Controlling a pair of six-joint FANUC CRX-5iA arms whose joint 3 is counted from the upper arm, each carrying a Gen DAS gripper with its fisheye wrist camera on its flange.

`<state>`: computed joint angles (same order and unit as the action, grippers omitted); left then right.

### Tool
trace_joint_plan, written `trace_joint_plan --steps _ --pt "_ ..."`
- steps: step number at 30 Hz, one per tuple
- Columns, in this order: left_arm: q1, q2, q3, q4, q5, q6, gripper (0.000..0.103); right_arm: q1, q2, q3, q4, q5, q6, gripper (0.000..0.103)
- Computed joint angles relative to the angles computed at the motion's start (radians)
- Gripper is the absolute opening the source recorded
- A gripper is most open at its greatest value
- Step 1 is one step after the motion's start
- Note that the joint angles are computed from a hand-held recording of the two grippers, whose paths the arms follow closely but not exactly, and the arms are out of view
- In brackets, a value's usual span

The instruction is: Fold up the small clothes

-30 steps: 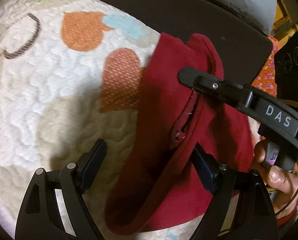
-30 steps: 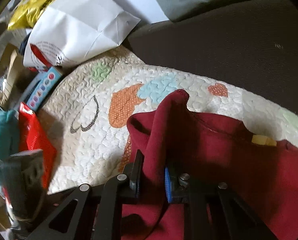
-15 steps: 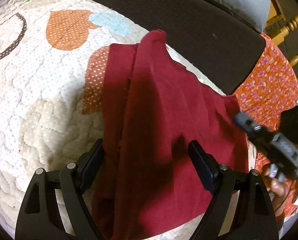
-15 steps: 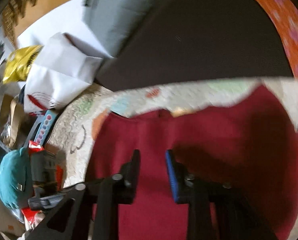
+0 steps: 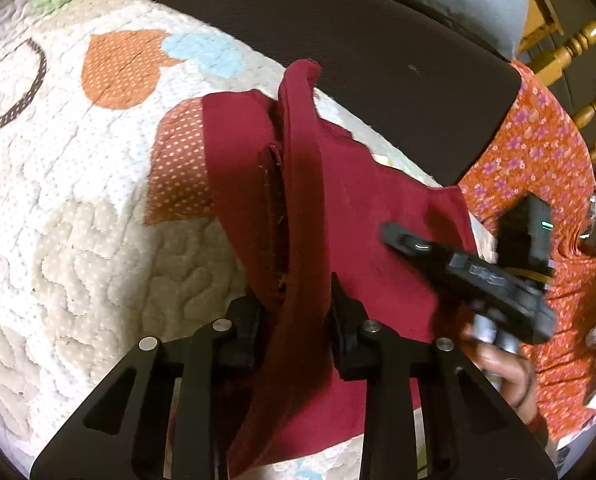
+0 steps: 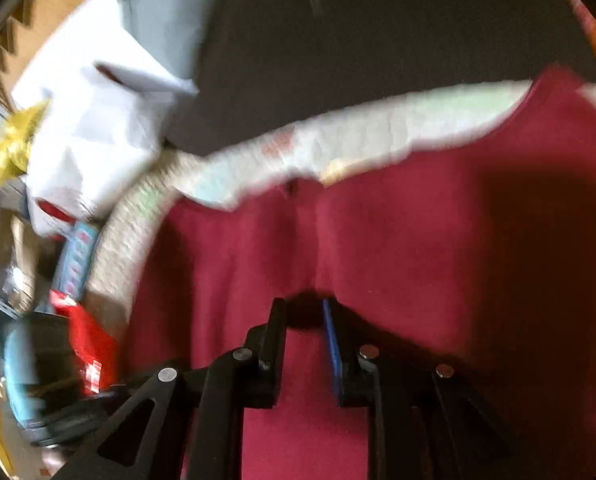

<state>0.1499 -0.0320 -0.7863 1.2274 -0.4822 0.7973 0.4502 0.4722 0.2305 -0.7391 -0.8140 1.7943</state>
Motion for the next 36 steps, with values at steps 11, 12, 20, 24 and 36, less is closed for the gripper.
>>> trace_joint_plan --steps 11,12,20,24,36 --pt "-0.099 -0.048 0.034 0.03 0.003 0.047 0.022 -0.134 -0.148 -0.195 -0.204 -0.093 0.199 0.016" --pt "-0.114 -0.055 0.042 0.013 0.008 0.067 0.022 -0.148 -0.156 -0.195 -0.222 -0.109 0.181 0.016" --pt "-0.258 0.022 0.211 -0.217 0.045 0.296 0.022 -0.328 -0.28 -0.327 -0.318 -0.102 0.183 0.028" --pt "-0.335 0.116 0.296 -0.272 0.082 0.404 0.022 -0.462 -0.244 -0.348 -0.501 -0.191 0.228 0.028" --pt "-0.333 0.021 0.242 -0.199 -0.096 0.214 0.08 -0.571 -0.181 -0.37 -0.74 -0.314 0.263 0.047"
